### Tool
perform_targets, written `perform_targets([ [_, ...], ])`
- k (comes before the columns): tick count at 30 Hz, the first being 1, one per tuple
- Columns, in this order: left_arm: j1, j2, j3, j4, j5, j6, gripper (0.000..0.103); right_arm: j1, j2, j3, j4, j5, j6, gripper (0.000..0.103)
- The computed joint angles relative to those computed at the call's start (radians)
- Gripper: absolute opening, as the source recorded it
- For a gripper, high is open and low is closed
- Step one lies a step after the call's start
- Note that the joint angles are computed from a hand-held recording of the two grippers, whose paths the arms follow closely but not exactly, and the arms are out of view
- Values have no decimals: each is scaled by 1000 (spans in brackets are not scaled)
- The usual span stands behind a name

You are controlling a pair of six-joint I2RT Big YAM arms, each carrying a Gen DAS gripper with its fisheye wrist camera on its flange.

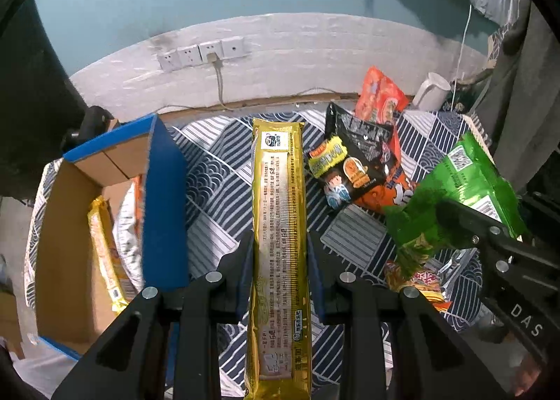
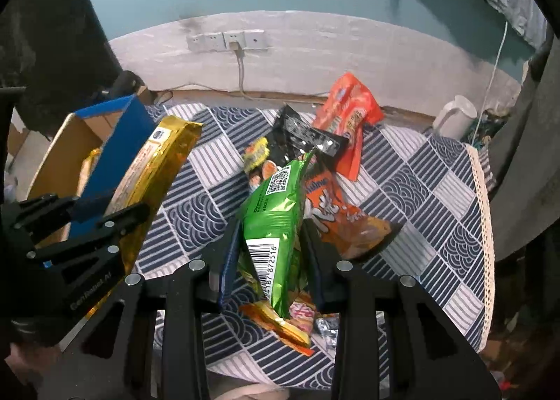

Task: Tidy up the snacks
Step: 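Carry the yellow bar and green bag over the cardboard box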

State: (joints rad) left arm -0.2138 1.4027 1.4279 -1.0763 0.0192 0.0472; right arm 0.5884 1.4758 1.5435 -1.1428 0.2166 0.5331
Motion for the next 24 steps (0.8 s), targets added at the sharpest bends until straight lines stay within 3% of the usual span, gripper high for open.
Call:
perform_targets([
  [14, 153, -67, 37, -10, 91, 45, 29, 72, 91, 191, -28, 11, -28, 31],
  [24, 280, -72, 49, 8, 127, 83, 29, 127, 222, 407, -88, 19, -47, 31],
])
